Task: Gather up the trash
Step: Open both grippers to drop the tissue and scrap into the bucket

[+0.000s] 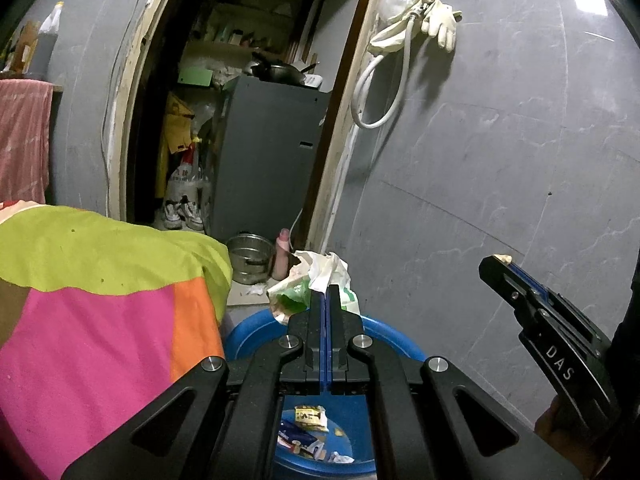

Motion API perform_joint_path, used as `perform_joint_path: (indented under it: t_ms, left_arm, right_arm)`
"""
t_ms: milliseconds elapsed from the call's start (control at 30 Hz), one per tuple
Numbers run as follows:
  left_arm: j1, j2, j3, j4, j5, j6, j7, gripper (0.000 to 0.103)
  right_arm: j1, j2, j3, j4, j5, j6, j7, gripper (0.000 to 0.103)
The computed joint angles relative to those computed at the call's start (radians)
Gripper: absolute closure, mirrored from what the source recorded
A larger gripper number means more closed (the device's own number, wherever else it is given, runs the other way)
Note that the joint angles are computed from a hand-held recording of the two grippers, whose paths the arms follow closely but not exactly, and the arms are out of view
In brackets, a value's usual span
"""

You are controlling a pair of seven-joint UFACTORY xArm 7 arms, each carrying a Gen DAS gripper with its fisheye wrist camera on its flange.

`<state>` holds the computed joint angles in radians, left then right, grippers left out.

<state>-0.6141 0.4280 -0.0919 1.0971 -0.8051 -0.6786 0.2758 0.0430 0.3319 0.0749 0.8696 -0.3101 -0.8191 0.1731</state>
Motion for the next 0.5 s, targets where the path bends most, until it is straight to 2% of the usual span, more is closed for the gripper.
perform_joint_path:
  t_ms: [367, 500]
  left_arm:
    - [0.002, 0.003, 0.017, 0.013, -0.021, 0.059, -0.003, 0.103]
    - [-0.003, 0.001, 0.026, 0.013, -0.023, 0.075, -0.003, 0.103]
  right_arm:
    - [-0.02, 0.01, 0.006, 0.025, -0.034, 0.046, 0.043, 0.087]
    - [-0.029, 0.015, 0.01, 0.034, -0.053, 0.057, 0.064, 0.074]
